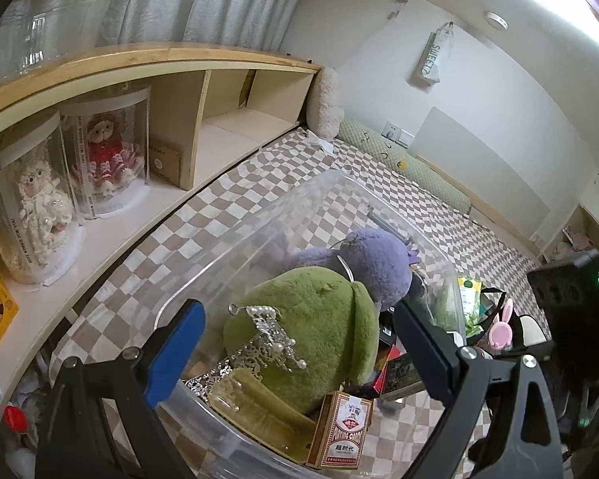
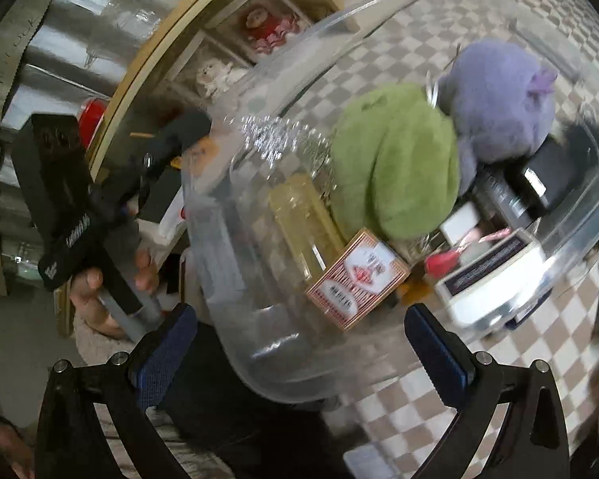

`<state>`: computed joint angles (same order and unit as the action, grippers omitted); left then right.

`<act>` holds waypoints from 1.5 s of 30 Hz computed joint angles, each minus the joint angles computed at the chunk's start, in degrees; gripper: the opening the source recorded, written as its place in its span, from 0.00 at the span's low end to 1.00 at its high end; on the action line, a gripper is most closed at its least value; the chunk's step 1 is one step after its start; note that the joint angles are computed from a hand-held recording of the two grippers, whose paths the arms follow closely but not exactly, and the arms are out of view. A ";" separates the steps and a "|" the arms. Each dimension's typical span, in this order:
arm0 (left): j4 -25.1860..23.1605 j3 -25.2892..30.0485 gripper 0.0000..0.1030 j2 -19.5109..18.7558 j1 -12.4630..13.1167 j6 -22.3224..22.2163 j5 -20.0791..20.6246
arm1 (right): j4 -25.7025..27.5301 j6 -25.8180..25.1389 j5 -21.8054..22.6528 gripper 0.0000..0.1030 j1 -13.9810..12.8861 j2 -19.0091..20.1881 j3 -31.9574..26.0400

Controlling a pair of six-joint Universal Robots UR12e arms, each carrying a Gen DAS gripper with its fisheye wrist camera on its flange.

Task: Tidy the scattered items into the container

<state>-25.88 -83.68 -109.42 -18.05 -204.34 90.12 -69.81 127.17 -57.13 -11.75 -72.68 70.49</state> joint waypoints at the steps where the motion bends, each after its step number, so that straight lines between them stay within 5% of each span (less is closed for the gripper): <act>1: -0.05 -0.01 0.93 0.02 0.01 -0.10 0.03 | -0.95 0.60 -0.60 1.00 0.25 -0.25 0.42; 10: -0.14 0.37 0.93 -0.26 -0.30 0.59 0.20 | -21.05 7.70 -16.93 1.00 5.04 1.30 0.99; 17: -0.44 0.63 0.93 -0.57 -0.17 -0.03 0.17 | -24.66 15.71 -9.09 1.00 2.76 4.02 -1.72; 21: -1.11 0.91 0.93 -0.79 -0.15 -0.11 -0.15 | -28.72 17.74 -11.24 1.00 2.46 4.25 -2.18; 29: -1.52 1.33 0.93 -0.98 -0.33 0.91 -0.19 | -24.88 17.01 -16.30 1.00 4.03 5.87 -3.40; 32: -1.47 1.41 0.93 -1.02 -0.22 0.78 -0.24 | -24.80 17.01 -13.79 1.00 3.98 4.97 -2.20; 35: -1.20 1.23 0.93 -0.97 -0.16 0.49 -0.23 | -14.52 13.77 -4.05 1.00 2.60 6.03 -5.34; 37: -1.10 1.13 0.93 -0.91 -0.08 0.27 -0.25 | -9.82 12.86 -1.73 1.00 2.45 6.60 -6.57; 40: -0.95 0.92 0.93 -0.75 -0.05 0.12 -0.12 | -15.98 12.35 -5.16 1.00 3.03 5.06 -4.37; 45: -0.98 0.90 0.93 -0.68 -0.09 0.15 -0.26 | -18.03 14.18 -6.30 1.00 2.28 5.05 -3.91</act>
